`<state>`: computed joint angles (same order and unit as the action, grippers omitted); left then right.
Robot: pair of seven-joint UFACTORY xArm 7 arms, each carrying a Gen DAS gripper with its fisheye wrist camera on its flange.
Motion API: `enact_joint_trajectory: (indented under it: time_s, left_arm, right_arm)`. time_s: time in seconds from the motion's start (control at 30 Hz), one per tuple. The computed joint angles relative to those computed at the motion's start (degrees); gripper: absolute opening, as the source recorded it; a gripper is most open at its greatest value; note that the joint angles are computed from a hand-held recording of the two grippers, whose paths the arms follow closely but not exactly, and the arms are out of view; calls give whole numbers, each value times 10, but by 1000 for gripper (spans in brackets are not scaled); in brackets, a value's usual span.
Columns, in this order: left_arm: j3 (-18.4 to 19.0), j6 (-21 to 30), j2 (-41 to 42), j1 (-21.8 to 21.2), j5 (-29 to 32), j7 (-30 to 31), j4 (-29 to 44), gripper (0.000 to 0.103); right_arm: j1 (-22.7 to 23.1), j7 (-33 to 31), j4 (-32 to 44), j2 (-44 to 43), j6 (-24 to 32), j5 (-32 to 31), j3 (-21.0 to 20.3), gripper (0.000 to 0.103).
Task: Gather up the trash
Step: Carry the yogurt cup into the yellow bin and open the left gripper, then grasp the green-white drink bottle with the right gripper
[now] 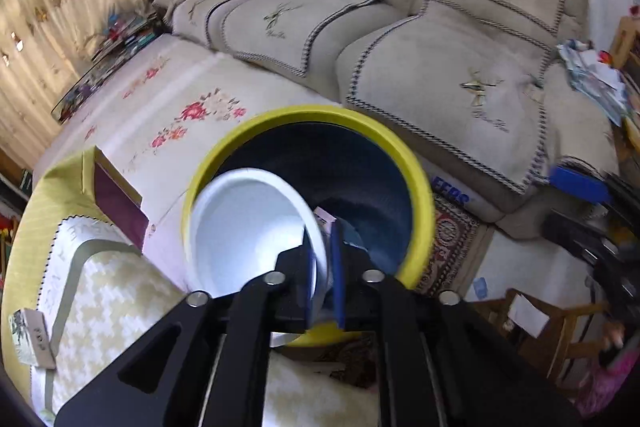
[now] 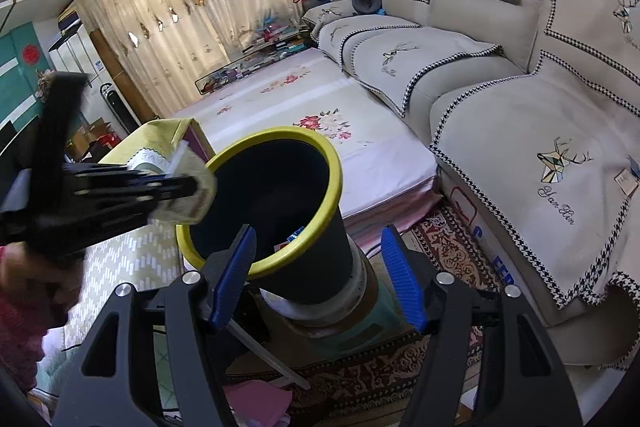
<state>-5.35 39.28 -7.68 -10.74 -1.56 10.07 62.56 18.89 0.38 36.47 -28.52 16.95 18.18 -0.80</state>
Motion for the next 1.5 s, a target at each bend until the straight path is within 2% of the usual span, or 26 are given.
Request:
enact_joint_trajectory:
  time_s: [0.07,0.13,0.23,0.27,0.37,0.47,0.6,0.73,0.83,0.97,1.07,1.2,1.27,1.43,1.5]
  left_arm:
    - [-3,-22,15,6,22,-28,1,49]
    - [-1,-44,5,8,25,-45,-12,64]
    - [13,-45,-43,11,-4,-32,-41,69]
    - [18,-46,-70,14,-11,-32,-56,76]
    - [29,-54,-175,18,-29,-30,-119,90]
    - [37,-44,-284,34,-21,-37,-171,98]
    - [57,-3,-436,66,-13,-47,-224,98]
    - [93,59,-573,143,18,-60,-258,98]
    - [133,108,-638,212,51,-59,-262,98]
    - [197,151,-677,291,94,-39,-257,98]
    - [246,162,-693,338,118,-19,-254,98]
    - [299,173,-696,375,130,10,-245,98]
    - [309,170,-693,385,126,17,-248,98]
    - [322,168,-692,399,111,38,-261,98]
    - [321,168,-689,401,101,42,-266,98]
  right_arm:
    - [2,-3,-6,-6,1,3,-6,62]
    - [6,-5,-7,-5,0,8,-9,62]
    - [11,-8,-7,-5,1,14,-10,63]
    - [14,-10,-6,-3,1,16,-11,63]
    - [30,-17,-6,1,0,28,-10,63]
    - [50,-24,3,11,2,37,-2,63]
    - [78,-30,17,23,5,44,19,63]
    - [111,-41,46,47,12,47,45,63]
    - [135,-47,75,71,18,48,69,64]
    - [159,-53,127,114,31,44,102,64]
    - [174,-61,169,152,39,40,126,64]
    - [181,-60,250,221,62,11,161,64]
    - [184,-67,290,253,73,3,173,64]
    - [196,-29,388,341,85,-85,197,64]
    - [198,-46,425,375,98,-84,204,69]
